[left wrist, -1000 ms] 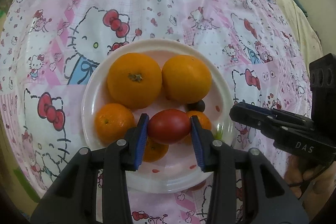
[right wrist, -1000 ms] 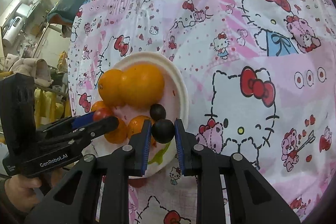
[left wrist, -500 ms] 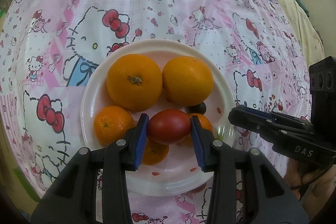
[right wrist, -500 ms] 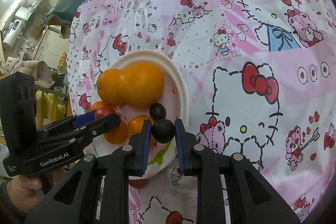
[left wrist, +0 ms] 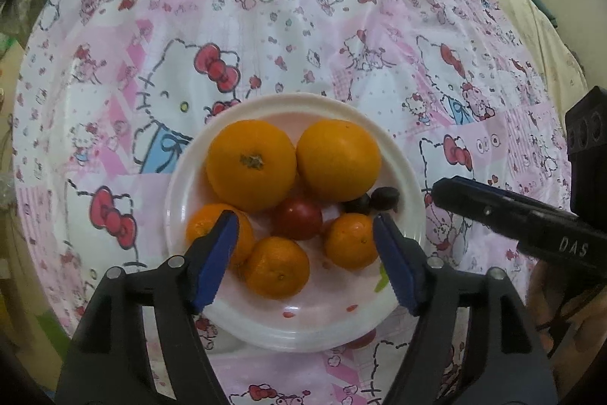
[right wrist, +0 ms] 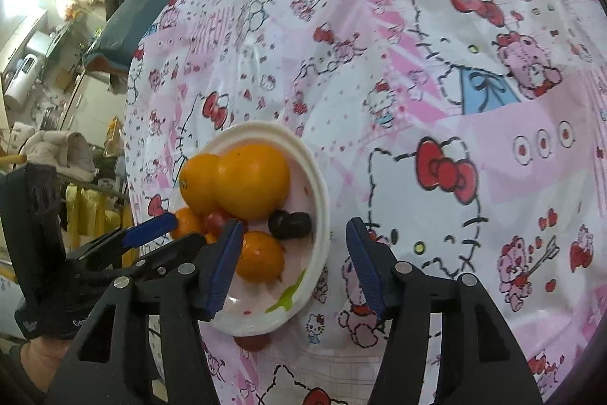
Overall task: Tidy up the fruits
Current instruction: 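Open both tools to release the grape and tomato on the plate, then grasp the green lime with the left tool while the right tool grasps a red tomato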
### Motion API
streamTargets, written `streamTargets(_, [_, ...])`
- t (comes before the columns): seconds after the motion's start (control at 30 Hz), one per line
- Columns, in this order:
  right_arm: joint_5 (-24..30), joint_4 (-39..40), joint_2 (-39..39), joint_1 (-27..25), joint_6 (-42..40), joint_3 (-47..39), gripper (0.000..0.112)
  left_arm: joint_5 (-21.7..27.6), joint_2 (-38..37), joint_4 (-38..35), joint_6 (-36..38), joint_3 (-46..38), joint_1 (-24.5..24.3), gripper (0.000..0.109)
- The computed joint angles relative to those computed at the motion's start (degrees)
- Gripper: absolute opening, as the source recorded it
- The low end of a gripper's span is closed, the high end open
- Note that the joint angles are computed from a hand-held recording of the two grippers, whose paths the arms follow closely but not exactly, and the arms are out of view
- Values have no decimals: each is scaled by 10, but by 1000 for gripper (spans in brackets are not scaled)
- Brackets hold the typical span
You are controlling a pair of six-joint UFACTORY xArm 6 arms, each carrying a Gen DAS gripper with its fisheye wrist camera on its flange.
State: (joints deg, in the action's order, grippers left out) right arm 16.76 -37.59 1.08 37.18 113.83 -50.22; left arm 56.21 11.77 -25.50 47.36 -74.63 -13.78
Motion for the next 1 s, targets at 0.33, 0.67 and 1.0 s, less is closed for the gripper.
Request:
streamTargets(0.33, [39,-23,-24,8,11,-5,60,-41,-42,17,-2,37,10,70])
streamTargets(0.67, [92,-33,-36,49,36,-23,61,-51,-120,23,37,90,57,70])
streamTargets(1.0, [140,-8,-35,102,44,-40,62,-10,-172,98,55,171,141,70])
